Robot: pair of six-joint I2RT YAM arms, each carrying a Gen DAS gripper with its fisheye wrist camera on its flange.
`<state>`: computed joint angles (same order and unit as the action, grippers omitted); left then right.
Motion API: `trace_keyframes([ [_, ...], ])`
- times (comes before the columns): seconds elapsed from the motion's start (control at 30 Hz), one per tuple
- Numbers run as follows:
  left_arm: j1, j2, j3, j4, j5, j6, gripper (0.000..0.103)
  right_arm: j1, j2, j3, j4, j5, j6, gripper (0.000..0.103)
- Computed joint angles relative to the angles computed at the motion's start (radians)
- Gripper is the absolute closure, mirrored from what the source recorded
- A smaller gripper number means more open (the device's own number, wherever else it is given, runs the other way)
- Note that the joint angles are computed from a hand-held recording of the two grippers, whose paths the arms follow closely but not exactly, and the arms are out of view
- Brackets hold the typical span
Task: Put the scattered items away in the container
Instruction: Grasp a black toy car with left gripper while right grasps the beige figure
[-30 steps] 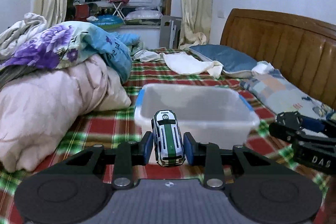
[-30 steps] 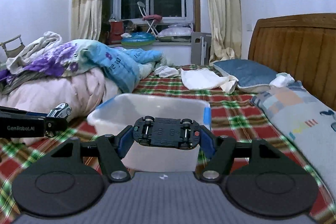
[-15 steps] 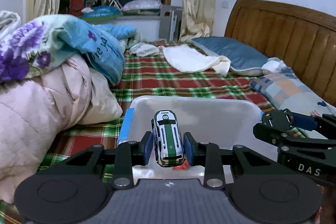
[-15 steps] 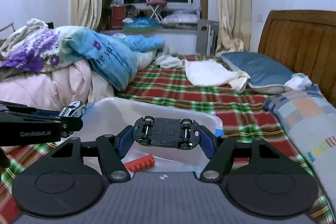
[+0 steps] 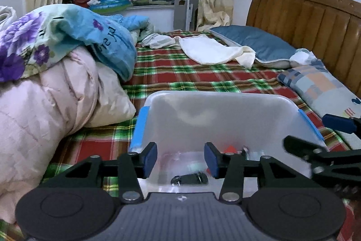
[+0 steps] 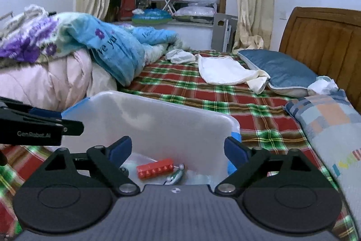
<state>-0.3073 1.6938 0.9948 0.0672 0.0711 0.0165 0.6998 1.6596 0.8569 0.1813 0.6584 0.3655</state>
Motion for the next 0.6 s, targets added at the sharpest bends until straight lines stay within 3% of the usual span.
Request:
trace_keyframes([
  [0.17,0.079,-0.219,-0.236,0.058,0.069,0.061,0.045,0.132,-0.167,-0.188,0.027,0.099,0.086,0.010],
  [0.3,0.173,-0.454,-0.469,0.068,0.125,0.125,0.045,0.313,-0.258,-0.289,-0.076,0.244,0.272,0.010],
  [0.37,0.235,-0.578,-0.575,0.029,0.171,0.144,0.043,0.419,-0.256,-0.298,-0.185,0.321,0.424,0.010],
  [0.5,0.326,-0.849,-0.762,-0.088,0.226,0.228,0.043,0.677,-0.105,-0.207,-0.546,0.453,0.857,0.009],
  [0.6,0.377,-0.989,-0.877,-0.135,0.236,0.287,0.043,0.739,0.008,-0.162,-0.692,0.450,1.021,0.009],
])
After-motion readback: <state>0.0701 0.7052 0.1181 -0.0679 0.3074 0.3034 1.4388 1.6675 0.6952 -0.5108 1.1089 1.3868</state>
